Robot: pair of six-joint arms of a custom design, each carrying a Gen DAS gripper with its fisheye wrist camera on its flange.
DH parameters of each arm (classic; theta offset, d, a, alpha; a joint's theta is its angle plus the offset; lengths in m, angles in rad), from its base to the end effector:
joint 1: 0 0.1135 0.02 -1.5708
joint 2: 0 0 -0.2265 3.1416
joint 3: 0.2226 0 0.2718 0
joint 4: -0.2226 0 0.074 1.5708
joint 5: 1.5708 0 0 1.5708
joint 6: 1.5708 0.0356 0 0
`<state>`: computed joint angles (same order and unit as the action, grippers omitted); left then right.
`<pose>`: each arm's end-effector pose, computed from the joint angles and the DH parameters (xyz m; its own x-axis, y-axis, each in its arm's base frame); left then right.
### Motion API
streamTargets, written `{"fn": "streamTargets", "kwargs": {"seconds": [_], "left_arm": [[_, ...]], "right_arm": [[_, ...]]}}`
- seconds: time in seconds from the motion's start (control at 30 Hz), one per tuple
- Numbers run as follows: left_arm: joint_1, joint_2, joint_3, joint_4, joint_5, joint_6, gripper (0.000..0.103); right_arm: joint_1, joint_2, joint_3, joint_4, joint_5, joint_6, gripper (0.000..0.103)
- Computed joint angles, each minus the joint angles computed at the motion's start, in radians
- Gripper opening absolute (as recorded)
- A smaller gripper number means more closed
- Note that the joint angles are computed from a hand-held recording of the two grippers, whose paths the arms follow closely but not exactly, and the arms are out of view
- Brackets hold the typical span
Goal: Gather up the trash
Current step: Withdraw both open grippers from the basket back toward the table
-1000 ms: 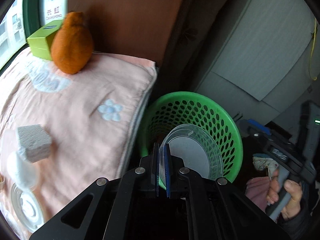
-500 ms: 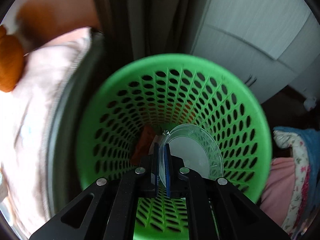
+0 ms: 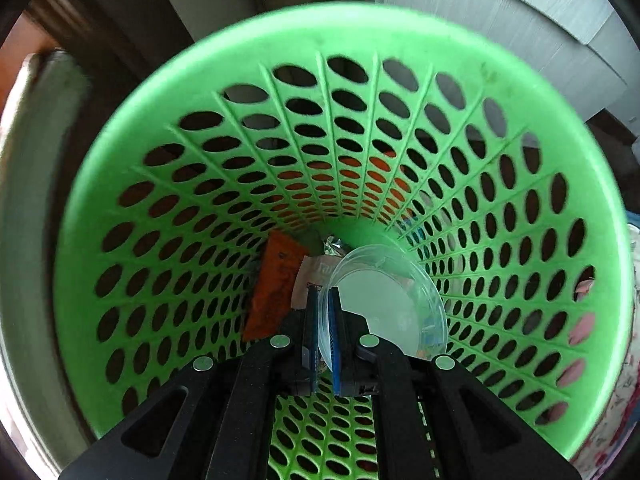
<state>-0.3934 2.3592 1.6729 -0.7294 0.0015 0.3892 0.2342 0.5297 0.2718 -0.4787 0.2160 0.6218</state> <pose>0.4070 -0.1690 0.0433 -0.6987 0.7008 -0.1435 0.7011 0.7107 0.0572 0.1737 0.0336 0.1453 -0.5732 0.4482 -0.6860 0.3219 0.8930 0.3145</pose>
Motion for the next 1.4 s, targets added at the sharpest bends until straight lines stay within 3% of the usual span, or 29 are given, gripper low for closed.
{"fn": "streamTargets", "kwargs": {"seconds": [0.13,0.33,0.53,0.87,1.03,1.1,1.4], "left_arm": [[-0.027,0.115,0.135,-0.065,-0.010,-0.013,0.007],[-0.049,0.218,0.234,-0.070,-0.029,-0.038,0.009],[-0.035,0.205,0.193,-0.021,-0.017,-0.026,0.021],[0.065,-0.157,-0.141,0.099,0.101,-0.005,0.031],[0.155,-0.347,-0.286,0.135,0.173,0.001,0.042],[0.197,-0.424,-0.342,0.153,0.185,0.001,0.051],[0.434,-0.652,-0.440,0.121,0.301,0.035,0.054]], "right_arm": [[0.003,-0.008,-0.017,0.002,-0.004,0.013,0.064],[-0.001,-0.005,-0.032,0.012,-0.011,0.026,0.064],[0.013,-0.001,-0.027,0.005,-0.003,0.041,0.064],[0.117,0.020,0.032,-0.017,0.064,0.060,0.067],[0.187,0.089,0.092,-0.003,0.106,0.062,0.070],[0.209,0.133,0.119,0.012,0.112,0.063,0.071],[0.308,0.381,0.268,0.112,0.111,0.045,0.075]]}}
